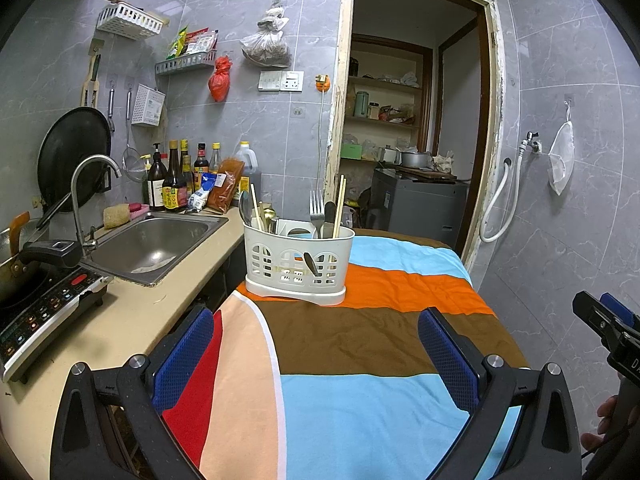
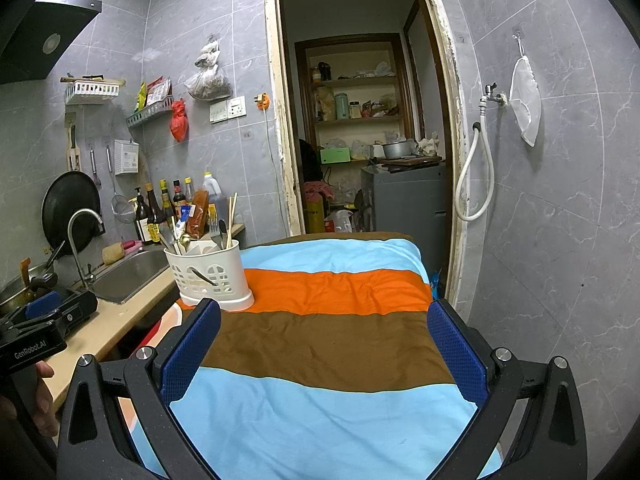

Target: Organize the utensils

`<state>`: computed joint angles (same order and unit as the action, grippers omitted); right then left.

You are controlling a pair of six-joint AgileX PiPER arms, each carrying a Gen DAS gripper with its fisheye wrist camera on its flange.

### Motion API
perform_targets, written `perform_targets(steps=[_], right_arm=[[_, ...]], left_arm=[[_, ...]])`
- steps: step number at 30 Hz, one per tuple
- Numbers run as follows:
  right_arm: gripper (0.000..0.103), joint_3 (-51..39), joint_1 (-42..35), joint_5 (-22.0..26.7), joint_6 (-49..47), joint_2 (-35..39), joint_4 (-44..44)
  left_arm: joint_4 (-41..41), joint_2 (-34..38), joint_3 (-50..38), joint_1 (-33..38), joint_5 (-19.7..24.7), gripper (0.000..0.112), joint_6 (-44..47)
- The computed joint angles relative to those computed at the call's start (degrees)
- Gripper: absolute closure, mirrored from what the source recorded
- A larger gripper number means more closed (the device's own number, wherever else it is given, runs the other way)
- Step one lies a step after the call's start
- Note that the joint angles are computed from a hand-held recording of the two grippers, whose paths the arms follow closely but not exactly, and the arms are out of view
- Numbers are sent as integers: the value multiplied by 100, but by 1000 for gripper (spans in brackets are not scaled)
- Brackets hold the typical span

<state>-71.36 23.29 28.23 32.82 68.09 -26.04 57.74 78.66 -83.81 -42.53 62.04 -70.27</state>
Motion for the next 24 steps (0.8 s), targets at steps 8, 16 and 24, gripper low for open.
perform_targets(steps=[8, 16, 24], right_arm=[[2, 88, 102, 38, 205, -65, -185], [2, 76, 94, 57, 166, -71, -137], [2, 7, 5, 32, -11, -12, 39]], left_arm=[[-7, -3, 0, 0, -5, 10, 3], [11, 2, -2, -14, 8, 10, -16], [15, 17, -16, -20, 16, 10, -27]])
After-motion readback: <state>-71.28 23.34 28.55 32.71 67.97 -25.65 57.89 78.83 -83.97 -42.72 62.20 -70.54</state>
